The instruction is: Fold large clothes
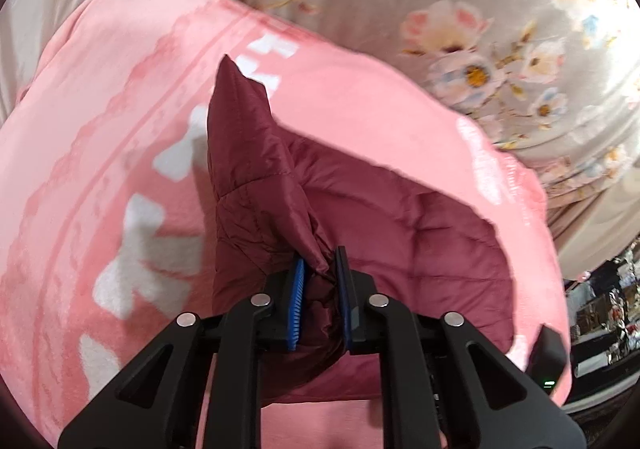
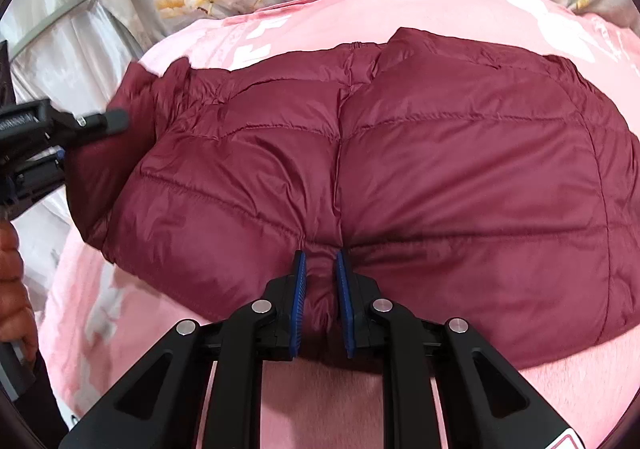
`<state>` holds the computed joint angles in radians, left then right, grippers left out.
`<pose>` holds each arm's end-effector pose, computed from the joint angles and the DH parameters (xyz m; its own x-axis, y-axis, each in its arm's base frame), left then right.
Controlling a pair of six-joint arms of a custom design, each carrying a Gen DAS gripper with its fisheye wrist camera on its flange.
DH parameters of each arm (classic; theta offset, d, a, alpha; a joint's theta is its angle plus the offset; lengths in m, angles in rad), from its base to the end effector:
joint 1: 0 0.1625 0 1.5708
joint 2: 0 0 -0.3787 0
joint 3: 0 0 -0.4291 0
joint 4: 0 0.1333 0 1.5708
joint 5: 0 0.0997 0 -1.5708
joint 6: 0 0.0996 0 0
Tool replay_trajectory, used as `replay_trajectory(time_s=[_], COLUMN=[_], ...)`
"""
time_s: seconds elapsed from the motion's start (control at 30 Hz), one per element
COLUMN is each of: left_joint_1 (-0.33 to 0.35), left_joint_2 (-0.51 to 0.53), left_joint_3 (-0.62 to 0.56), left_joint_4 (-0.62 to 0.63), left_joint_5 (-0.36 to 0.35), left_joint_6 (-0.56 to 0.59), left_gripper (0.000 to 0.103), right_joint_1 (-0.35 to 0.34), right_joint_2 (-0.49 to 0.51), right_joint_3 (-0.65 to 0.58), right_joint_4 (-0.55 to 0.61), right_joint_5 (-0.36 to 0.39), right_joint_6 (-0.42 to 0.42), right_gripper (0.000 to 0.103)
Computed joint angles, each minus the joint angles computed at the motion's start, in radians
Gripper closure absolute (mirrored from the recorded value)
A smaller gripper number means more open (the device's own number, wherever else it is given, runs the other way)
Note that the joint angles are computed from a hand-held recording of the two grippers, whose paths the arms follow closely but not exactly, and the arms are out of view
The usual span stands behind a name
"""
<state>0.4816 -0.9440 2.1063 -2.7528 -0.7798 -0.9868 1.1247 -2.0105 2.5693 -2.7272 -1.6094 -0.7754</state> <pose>-0.3429 -0.4096 0.0074 -0.9256 -0.0463 -0.3755 0.2065 0.7698 -0.6040 -0.0304 -0.3635 0.2515 -0.8868 -0.2002 0.4166 -0.3698 0.8481 -0.3795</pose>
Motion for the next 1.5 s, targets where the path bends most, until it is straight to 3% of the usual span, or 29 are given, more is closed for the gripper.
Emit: replay_trajectory(time_s=[0.23, 0.43, 0.63, 0.83, 0.9, 0.97, 1.03, 1.1, 1.13, 1.2, 1.27, 1.3, 1.37, 1.47, 1.5], left_joint_1=[-0.069, -0.070, -0.019, 0.020, 0.025, 0.025, 0.030, 0.040, 0.036, 0.014, -0.005, -0.014, -0.007, 0.029, 0.041], left_joint_2=[0.071, 0.221, 0.434, 0.661, 0.709, 0.731, 0.717, 0.673, 0.651, 0.580, 0.523, 0.493, 0.461, 0.431, 0.413], left_joint_3=[-0.099, -0.272, -0.501, -0.749, -0.795, -0.819, -0.812, -0.778, -0.757, -0.694, -0.645, -0.627, -0.616, -0.611, -0.591], left_joint_4=[-0.130, -0.161, -0.061, 0.127, 0.166, 0.176, 0.158, 0.073, 0.030, -0.068, -0.113, -0.101, -0.047, 0.052, 0.063], left_joint_5=[-0.046, -0.154, -0.309, -0.427, -0.428, -0.425, -0.465, -0.541, -0.544, -0.471, -0.367, -0.276, -0.177, -0.100, -0.084], left_joint_6=[0.197, 0.358, 0.405, 0.392, 0.381, 0.370, 0.342, 0.335, 0.344, 0.382, 0.408, 0.416, 0.407, 0.341, 0.328], left_gripper=[0.091, 0.091, 0.092, 0.092, 0.092, 0.090, 0.081, 0.063, 0.058, 0.042, 0.035, 0.035, 0.035, 0.035, 0.035], right_joint_1=[-0.021, -0.082, -0.219, -0.355, -0.382, -0.391, -0.388, -0.364, -0.372, -0.359, -0.318, -0.300, -0.237, -0.127, -0.094], right_joint_2=[0.044, -0.151, -0.307, -0.355, -0.364, -0.370, -0.377, -0.381, -0.373, -0.381, -0.358, -0.330, -0.264, -0.107, -0.072], right_joint_3=[-0.015, -0.028, -0.046, -0.058, -0.063, -0.056, -0.054, -0.050, -0.069, -0.084, -0.125, -0.154, -0.216, -0.334, -0.358], right_joint_4=[-0.014, 0.173, 0.201, 0.185, 0.196, 0.191, 0.196, 0.190, 0.196, 0.205, 0.217, 0.218, 0.211, 0.195, 0.183], right_joint_5=[0.032, 0.068, 0.058, 0.085, 0.097, 0.094, 0.093, 0.088, 0.105, 0.129, 0.148, 0.160, 0.170, 0.179, 0.169], right_joint_6=[-0.020, 0.008, 0.012, 0.028, 0.033, 0.036, 0.042, 0.059, 0.053, 0.054, 0.073, 0.084, 0.154, 0.301, 0.350], right_gripper=[0.089, 0.090, 0.090, 0.090, 0.090, 0.090, 0.090, 0.090, 0.090, 0.088, 0.086, 0.086, 0.085, 0.068, 0.058])
